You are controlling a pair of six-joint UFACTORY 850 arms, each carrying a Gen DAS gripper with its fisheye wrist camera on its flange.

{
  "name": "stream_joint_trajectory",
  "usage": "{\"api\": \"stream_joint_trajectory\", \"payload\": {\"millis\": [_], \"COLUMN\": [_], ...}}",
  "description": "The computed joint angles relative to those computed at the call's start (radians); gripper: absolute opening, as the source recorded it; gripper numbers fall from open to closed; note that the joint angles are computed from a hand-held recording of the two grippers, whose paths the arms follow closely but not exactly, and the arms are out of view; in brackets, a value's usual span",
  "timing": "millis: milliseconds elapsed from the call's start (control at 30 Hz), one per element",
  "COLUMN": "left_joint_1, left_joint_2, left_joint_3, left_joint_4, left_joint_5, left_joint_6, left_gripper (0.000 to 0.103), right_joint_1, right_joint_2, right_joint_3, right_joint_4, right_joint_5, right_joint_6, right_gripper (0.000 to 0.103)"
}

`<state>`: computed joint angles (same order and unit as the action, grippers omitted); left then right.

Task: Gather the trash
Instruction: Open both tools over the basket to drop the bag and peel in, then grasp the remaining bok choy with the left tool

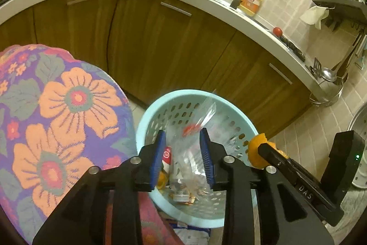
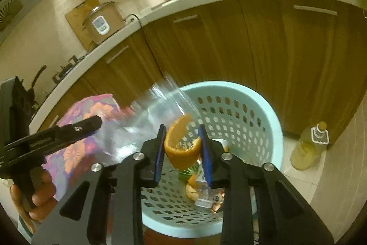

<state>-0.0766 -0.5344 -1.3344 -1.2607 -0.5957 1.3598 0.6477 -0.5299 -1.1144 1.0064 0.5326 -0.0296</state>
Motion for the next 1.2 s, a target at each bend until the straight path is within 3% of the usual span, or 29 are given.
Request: {"api": "stream_joint_trajectory", "payload": {"millis": [67,667,867,1200], "left_joint_1": [0.004,0.096,0.189,0.374], "left_joint_2": [0.004,0.176,0.272,0.366], "left_joint_3": [0.008,0.182,0.281,0.373], "left_joint_4": [-0.007,-0.26,-0.357,-0.439], "left_joint_5": [-0.001,-0.031,-0.056,-0.08], "left_joint_6": [0.01,0.316,0.452,0.568], "left_gripper": [0.037,0.051,0.06,0.064], "right_joint_1": [-0.001,0.078,0.117,0.169], "right_joint_2": [-0.001,0.018,-0.016,-0.103], "right_joint_3": [0.002,-0.064,-0.149,-0.308], "right_joint_4": [-0.001,0.016,0.035,0.142], "right_joint_5": [0.004,0.052,0.02,-0.039], "right_joint_6": [0.009,-0.141,-0.237,-0.431], "right_gripper": [0.043,0.043,0.043,0.043]}}
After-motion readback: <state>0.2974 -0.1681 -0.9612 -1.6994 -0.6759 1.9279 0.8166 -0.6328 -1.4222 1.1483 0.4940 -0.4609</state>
